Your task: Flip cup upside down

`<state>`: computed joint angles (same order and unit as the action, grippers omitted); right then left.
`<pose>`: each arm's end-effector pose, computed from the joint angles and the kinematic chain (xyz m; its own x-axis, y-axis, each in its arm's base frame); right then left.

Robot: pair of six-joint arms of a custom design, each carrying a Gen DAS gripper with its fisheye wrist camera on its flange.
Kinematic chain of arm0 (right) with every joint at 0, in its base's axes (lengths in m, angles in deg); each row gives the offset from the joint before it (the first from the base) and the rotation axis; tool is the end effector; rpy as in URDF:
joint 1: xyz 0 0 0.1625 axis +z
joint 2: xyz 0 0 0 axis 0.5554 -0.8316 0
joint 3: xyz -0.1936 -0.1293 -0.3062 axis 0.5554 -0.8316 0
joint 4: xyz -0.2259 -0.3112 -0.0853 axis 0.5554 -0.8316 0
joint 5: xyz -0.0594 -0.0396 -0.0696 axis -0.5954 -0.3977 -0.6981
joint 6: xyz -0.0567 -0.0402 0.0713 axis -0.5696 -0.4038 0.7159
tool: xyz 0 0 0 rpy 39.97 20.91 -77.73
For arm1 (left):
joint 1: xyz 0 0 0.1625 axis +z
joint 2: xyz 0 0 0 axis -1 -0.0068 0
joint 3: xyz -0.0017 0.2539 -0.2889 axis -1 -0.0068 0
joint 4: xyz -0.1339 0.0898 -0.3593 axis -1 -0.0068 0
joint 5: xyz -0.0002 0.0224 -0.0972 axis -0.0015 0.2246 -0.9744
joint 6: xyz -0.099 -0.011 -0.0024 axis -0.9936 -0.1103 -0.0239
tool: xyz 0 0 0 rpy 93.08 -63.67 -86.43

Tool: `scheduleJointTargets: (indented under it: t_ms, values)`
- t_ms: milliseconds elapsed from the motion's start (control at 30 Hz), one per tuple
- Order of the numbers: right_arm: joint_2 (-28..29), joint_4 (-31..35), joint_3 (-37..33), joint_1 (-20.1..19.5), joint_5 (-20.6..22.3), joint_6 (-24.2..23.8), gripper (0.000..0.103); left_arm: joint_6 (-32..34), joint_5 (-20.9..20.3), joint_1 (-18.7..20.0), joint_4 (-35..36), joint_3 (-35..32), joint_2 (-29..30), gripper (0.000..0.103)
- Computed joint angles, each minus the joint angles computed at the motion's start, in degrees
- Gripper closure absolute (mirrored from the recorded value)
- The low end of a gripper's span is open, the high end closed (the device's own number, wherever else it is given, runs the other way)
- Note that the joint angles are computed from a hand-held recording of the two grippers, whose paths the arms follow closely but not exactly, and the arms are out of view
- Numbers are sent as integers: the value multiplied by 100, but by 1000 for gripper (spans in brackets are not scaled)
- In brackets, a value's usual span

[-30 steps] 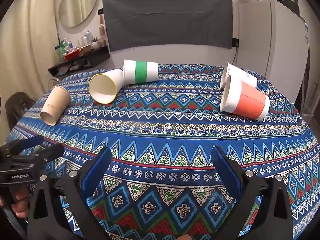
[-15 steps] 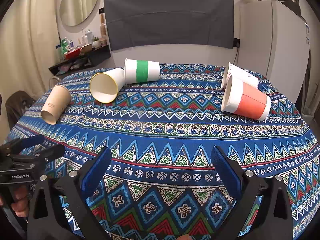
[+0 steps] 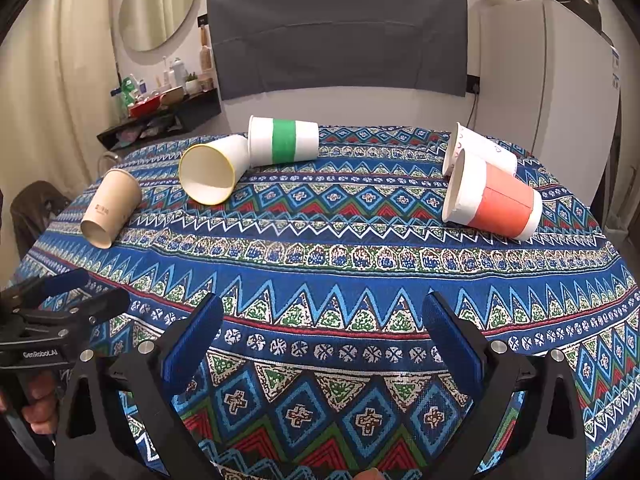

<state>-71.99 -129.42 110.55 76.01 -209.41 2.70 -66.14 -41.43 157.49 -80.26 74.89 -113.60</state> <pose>0.3221 -0.6524 0.0112 -0.7291 -0.2426 0.6400 -0.6303 0.6023 -0.4898 -0.0333 -0.6146 0.2992 -0.7882 -0.0128 -0.6153 0.4305 0.7031 -0.5660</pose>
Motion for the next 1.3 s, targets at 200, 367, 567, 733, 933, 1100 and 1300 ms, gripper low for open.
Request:
scheduleJointTargets:
  t_ms: [200,367,567,733,933,1100,1300]
  values:
    - [34,-34,-37,6,-59,-25,8,0,35,-12,-6,-12,26,6]
    - [24,-12,-29,1,-58,1,8,8,-5,-1,33,-24,20,6]
    - [12,35,-30,3,-66,19,8,46,-13,-3,5,-16,14,6]
    - [26,108,-73,-1,-65,28,8,54,-30,-3,14,6,-7,6]
    - [11,158,-61,-8,-38,68,8,38,2,-11,-15,4,9,6]
    - [9,154,-57,-8,-43,70,8,45,-22,-9,-11,16,-4,6]
    - [10,163,-71,-11,-59,98,8,23,-36,-5,43,0,-22,6]
